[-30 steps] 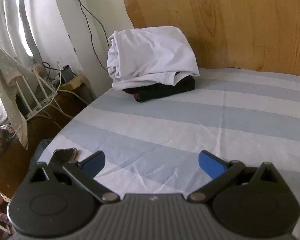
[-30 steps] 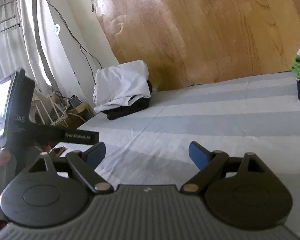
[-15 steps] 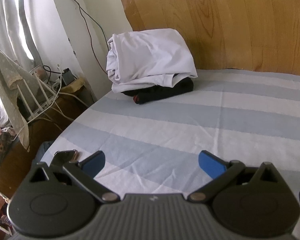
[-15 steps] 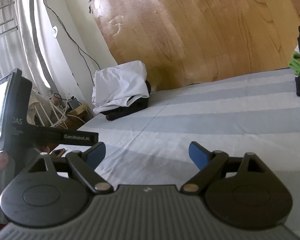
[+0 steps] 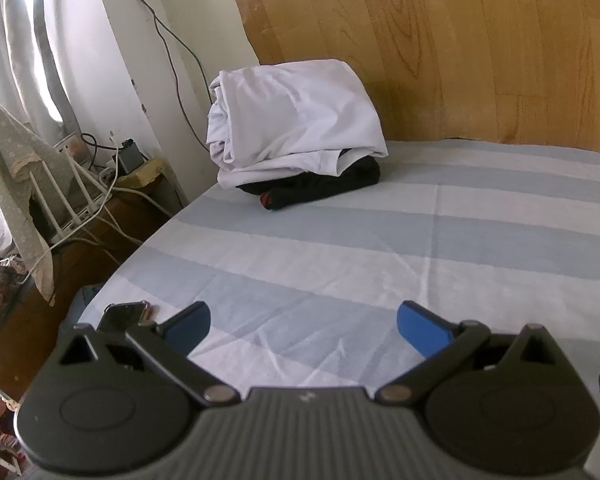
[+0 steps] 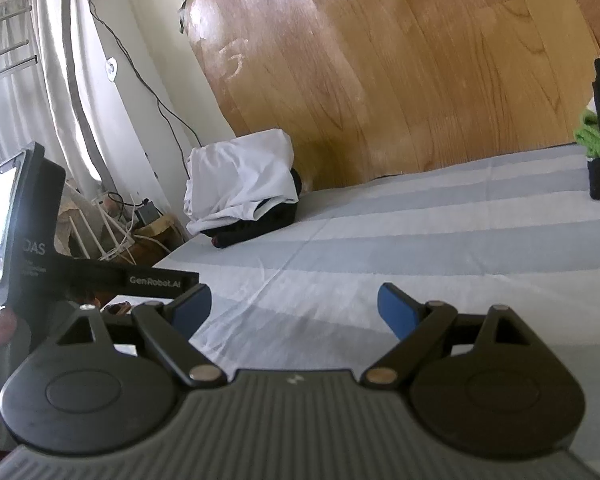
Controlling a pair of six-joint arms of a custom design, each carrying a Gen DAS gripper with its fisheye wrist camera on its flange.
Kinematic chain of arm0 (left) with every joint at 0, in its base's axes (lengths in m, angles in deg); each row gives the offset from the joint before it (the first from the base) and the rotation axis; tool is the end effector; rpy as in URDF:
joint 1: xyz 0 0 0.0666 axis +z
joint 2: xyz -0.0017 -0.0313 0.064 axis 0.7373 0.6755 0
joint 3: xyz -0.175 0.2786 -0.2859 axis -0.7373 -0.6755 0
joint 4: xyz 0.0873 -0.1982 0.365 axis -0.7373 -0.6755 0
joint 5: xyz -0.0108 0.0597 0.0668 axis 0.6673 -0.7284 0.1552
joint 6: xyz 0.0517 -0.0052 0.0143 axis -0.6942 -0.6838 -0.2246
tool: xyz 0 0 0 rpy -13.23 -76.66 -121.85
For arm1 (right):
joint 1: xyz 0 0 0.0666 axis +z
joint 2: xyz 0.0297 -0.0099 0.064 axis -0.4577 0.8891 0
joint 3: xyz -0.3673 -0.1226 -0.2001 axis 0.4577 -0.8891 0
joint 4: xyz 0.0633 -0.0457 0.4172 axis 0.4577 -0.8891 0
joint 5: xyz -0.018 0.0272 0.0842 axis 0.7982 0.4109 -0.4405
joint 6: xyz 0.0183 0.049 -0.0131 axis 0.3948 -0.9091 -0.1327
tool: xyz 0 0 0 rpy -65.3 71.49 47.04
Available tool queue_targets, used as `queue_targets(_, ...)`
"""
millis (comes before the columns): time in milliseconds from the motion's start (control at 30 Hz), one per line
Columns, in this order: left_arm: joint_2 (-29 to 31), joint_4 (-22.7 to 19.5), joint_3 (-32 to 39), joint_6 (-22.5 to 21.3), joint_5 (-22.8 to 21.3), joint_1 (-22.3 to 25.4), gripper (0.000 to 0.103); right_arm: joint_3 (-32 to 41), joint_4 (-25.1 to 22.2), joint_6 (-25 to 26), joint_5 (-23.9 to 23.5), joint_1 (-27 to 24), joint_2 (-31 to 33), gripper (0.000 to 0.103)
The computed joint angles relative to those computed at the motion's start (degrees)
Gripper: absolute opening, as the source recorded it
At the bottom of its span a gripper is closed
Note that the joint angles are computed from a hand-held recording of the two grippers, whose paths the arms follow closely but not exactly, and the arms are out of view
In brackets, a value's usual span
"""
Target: Fold small clothes
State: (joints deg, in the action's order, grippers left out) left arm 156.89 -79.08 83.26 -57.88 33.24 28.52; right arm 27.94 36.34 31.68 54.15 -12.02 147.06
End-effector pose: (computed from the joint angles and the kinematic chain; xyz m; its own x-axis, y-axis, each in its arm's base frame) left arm 0.6453 -0.1965 0.3461 -0.6667 -0.0306 -0.7447 -0.4001 0.8577 0.3229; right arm 0.6533 0.1942 0.2382 -0.4712 0.1103 -0.8751 -0.5492 0.7396 0.3890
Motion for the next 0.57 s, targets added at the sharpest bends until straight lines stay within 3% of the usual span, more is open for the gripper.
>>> queue_targets(567, -1.30, 6.69, -2.07, -5.52, 2.43, -0.23, 0.103, -0.05, 0.32, -0.53, -0.01, -0.04, -0.07, 0.092)
